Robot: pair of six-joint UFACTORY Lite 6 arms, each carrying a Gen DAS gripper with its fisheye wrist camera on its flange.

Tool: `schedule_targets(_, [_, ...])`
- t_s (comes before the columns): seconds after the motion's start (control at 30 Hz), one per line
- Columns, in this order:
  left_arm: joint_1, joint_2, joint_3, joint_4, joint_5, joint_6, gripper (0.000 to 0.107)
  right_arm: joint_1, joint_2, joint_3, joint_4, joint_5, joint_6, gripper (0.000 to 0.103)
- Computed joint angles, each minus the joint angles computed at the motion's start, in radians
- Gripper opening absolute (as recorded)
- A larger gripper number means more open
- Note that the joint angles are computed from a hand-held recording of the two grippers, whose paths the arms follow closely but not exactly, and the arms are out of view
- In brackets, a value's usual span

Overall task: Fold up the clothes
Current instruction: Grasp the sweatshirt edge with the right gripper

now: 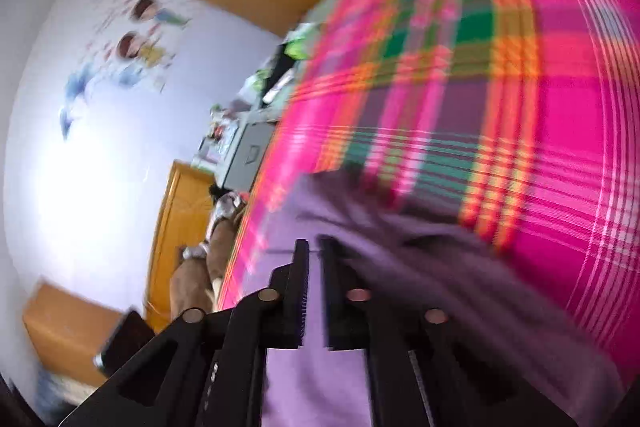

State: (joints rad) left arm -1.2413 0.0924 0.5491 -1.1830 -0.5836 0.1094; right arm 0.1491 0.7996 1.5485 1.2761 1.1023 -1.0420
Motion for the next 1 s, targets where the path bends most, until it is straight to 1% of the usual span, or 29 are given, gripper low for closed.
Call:
schedule_targets(0.07, [-0.012, -0.002, -0.01, 0.012, -0.012, -0.02, 0.028, -0.022, 0.037, 0.017, 0.034, 0.027, -0.008, 0.0])
schedule_targets(0.23, [-0.019, -0.011, -0.018, 0.021, -0.012, -0.02, 0.028, -0.015, 0.014, 0.016, 0.041, 0.002, 0.044, 0.0])
schedule_targets(0.27, [-0.024, -0.015, -0.023, 0.018, -0.014, -0.02, 0.028, -0.016, -0.001, 0.011, 0.042, -0.007, 0.059, 0.006])
schedule_targets(0.33, [-0.034, -0.019, -0.03, 0.018, -0.021, -0.028, 0.028, -0.011, -0.031, 0.016, 0.039, -0.004, 0.08, 0.006])
schedule_targets(0.4, [-0.036, -0.013, -0.026, 0.018, -0.025, -0.03, 0.028, 0.013, -0.029, 0.059, 0.015, 0.02, 0.106, 0.006])
schedule_targets(0.47, [-0.039, -0.014, -0.027, 0.012, -0.027, -0.028, 0.028, 0.047, -0.007, 0.121, -0.034, 0.025, 0.151, 0.007])
schedule_targets(0.6, [-0.048, -0.01, -0.024, 0.005, -0.034, -0.029, 0.028, 0.112, 0.161, 0.355, -0.109, 0.044, 0.286, 0.007])
schedule_targets(0.67, [-0.051, -0.006, -0.023, 0.008, -0.041, -0.039, 0.028, 0.118, 0.241, 0.463, -0.143, 0.052, 0.345, 0.0])
schedule_targets(0.73, [-0.052, -0.006, -0.025, 0.011, -0.043, -0.043, 0.028, 0.121, 0.32, 0.576, -0.186, 0.057, 0.407, 0.0])
schedule_targets(0.83, [-0.051, -0.009, -0.026, 0.009, -0.039, -0.036, 0.028, 0.118, 0.362, 0.656, -0.214, 0.042, 0.448, 0.0])
schedule_targets(0.9, [-0.051, -0.011, -0.026, 0.007, -0.035, -0.031, 0.028, 0.109, 0.371, 0.666, -0.232, 0.018, 0.474, 0.0])
schedule_targets(0.93, [-0.051, -0.013, -0.027, 0.005, -0.034, -0.027, 0.028, 0.102, 0.352, 0.633, -0.224, 0.006, 0.461, 0.006])
schedule_targets(1.0, [-0.051, -0.016, -0.028, 0.003, -0.031, -0.021, 0.028, 0.081, 0.262, 0.497, -0.174, -0.009, 0.375, 0.006])
